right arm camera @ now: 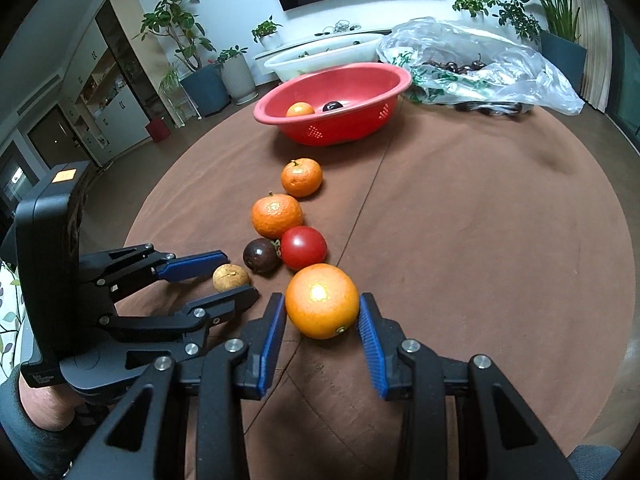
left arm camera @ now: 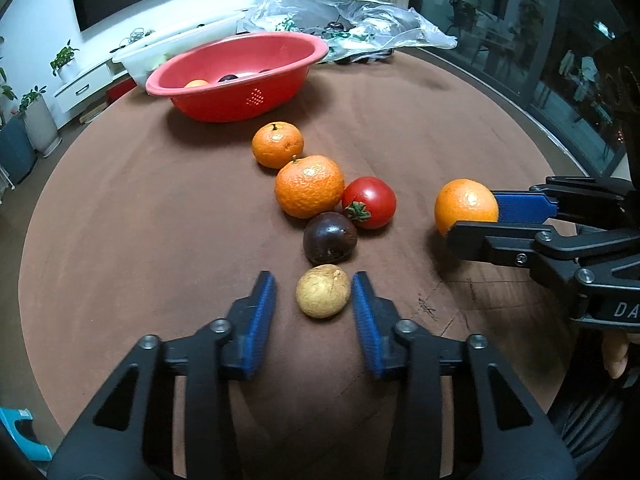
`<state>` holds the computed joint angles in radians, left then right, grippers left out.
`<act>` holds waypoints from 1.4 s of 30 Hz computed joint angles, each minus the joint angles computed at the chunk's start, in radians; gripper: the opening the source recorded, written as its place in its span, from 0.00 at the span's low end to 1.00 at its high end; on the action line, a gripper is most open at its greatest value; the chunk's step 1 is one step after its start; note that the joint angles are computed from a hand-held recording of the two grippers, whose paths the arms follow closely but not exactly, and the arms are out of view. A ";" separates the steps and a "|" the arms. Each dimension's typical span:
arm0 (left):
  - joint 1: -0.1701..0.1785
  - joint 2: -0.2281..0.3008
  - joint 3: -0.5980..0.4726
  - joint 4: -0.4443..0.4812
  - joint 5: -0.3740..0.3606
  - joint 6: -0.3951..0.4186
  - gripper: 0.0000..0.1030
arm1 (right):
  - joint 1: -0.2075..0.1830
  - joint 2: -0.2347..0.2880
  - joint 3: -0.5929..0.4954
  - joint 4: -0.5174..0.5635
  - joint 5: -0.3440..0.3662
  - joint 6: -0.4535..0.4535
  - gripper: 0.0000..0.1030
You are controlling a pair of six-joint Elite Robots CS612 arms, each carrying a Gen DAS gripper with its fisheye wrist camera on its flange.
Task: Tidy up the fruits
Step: 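Grasp the orange with the right tool while the left grasps the brown fruit, then carry orange and brown fruit over the red bowl and open both tools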
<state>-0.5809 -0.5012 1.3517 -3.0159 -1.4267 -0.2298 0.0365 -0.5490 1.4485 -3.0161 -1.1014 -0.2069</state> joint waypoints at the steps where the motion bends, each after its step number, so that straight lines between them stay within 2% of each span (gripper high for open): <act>1: 0.000 -0.001 0.003 -0.003 -0.002 -0.002 0.28 | 0.000 0.000 0.001 -0.001 0.000 0.002 0.39; 2: 0.001 -0.002 0.004 -0.005 -0.005 -0.005 0.24 | 0.001 0.000 0.000 -0.002 0.000 0.003 0.39; 13: 0.011 -0.016 0.036 -0.055 -0.043 -0.042 0.24 | 0.001 -0.001 0.003 -0.006 0.002 0.003 0.39; 20: 0.030 -0.040 0.059 -0.120 -0.037 -0.079 0.24 | -0.003 -0.005 -0.003 -0.004 0.017 0.020 0.39; 25: 0.054 -0.050 0.033 -0.130 -0.003 -0.072 0.24 | -0.015 -0.007 -0.034 -0.006 -0.009 0.040 0.39; 29: 0.073 -0.045 -0.023 -0.120 0.022 -0.043 0.24 | -0.028 0.002 -0.098 -0.008 -0.029 0.079 0.39; 34: 0.099 0.001 -0.156 -0.056 0.009 -0.012 0.24 | -0.025 0.035 -0.222 0.026 -0.040 0.095 0.39; 39: 0.112 0.081 -0.331 0.055 -0.024 0.025 0.24 | 0.002 0.117 -0.426 0.160 -0.034 0.057 0.39; 42: 0.114 0.144 -0.451 0.143 -0.037 0.044 0.24 | 0.024 0.171 -0.542 0.263 -0.061 0.019 0.39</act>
<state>-0.4665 -0.3576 0.9004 -2.8727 -1.4638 -0.1854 0.0606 -0.3778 0.9061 -2.7532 -1.1628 -0.1881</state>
